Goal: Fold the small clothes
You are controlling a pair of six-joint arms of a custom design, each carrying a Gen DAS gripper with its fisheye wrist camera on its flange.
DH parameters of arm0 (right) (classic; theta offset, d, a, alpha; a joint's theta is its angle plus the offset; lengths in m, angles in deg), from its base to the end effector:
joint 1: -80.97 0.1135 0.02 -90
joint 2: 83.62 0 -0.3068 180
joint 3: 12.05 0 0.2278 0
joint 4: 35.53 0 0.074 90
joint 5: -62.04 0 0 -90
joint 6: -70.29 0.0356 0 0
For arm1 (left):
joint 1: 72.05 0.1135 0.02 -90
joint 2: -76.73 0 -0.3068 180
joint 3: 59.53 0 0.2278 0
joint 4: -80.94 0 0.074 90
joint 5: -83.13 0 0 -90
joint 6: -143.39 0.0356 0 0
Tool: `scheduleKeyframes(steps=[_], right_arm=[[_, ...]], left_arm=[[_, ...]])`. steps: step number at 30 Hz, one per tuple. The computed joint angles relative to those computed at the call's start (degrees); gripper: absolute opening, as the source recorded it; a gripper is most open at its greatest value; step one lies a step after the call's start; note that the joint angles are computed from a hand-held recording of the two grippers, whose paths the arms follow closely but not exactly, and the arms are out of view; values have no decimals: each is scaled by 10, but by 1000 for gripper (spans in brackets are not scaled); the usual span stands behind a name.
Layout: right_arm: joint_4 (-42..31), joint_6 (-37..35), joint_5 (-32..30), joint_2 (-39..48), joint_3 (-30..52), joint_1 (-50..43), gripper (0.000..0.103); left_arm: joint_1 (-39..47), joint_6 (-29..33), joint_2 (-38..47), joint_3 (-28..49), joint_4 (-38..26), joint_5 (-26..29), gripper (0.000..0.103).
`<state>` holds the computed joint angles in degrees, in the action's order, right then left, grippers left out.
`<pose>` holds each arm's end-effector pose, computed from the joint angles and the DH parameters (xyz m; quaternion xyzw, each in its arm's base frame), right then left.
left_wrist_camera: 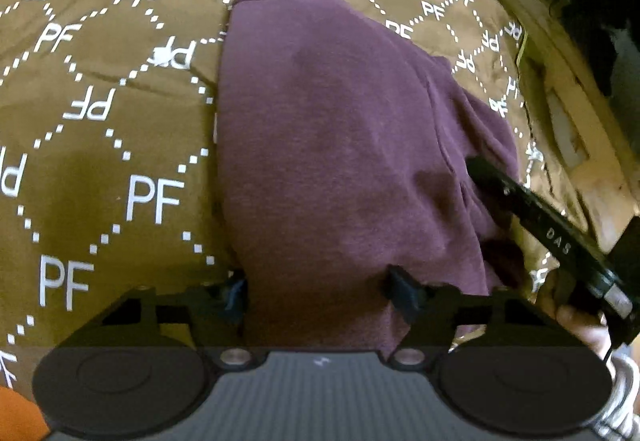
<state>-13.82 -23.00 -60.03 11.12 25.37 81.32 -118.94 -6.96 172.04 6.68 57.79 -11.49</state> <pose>0.2529 0.0204 0.1669 -0.1533 0.8504 0.2343 0.4454 0.2170 -0.2276 0.2216 -0.1237 0.9374 -0.2376 0.2224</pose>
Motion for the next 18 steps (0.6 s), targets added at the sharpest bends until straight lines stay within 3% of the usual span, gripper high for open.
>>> scheduleKeyframes(steps=[4,6,11,18], right_arm=[[-66,25,61,-59,8,34,15],[-99,24,91,-91,14,57,14],[-177,31,141,-143,52,108,13],[-191,76,202,-164,93,197,13]], left_arm=[[-17,-3,-16,10,-33,-21,46],[-31,-2,-15,40,-79,-44,43],[-51,33,-20,122,-204,-98,40],[-36,68,-90,142,-282,-149,40]])
